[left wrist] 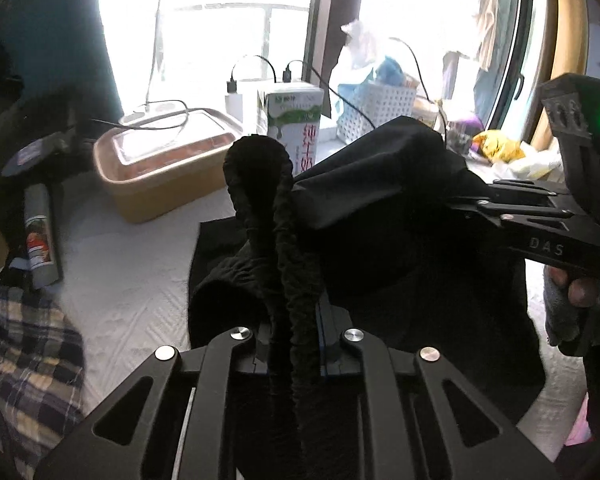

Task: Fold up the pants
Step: 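Lift the folded pants with both grippers and carry them toward the tablet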

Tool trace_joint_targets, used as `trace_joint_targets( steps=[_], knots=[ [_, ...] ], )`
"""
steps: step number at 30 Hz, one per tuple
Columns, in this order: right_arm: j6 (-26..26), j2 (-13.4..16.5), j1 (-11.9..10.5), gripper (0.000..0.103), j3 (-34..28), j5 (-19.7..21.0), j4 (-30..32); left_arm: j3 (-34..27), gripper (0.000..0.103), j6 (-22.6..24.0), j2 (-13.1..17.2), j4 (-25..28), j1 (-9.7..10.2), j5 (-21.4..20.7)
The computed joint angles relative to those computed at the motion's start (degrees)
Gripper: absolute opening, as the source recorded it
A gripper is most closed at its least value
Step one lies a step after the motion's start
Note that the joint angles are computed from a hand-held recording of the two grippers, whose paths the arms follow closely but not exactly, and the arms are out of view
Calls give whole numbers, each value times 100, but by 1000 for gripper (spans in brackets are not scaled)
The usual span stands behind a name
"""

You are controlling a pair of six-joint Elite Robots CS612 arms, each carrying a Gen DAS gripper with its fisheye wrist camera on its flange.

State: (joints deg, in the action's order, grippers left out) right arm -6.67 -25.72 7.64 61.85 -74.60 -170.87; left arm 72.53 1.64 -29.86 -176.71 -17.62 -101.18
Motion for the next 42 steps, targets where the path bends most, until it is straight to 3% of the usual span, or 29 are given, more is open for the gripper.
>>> trace_joint_targets(
  steps=[11, 22, 28, 42],
  knots=[
    [-188, -565, 171, 10, 758, -139, -834, 731, 12, -429, -429, -1074, 95, -4],
    [-712, -951, 528, 8, 1094, -222, -1469, 1441, 12, -988, -830, -2196, 320, 129],
    [-887, -915, 722, 7, 884, -62, -1547, 1777, 12, -1321, -1030, -2668, 530, 293],
    [-1166, -601, 1164, 6, -16, 621, -1441, 2262, 12, -1180, -1440, -3276, 971, 1052]
  ],
)
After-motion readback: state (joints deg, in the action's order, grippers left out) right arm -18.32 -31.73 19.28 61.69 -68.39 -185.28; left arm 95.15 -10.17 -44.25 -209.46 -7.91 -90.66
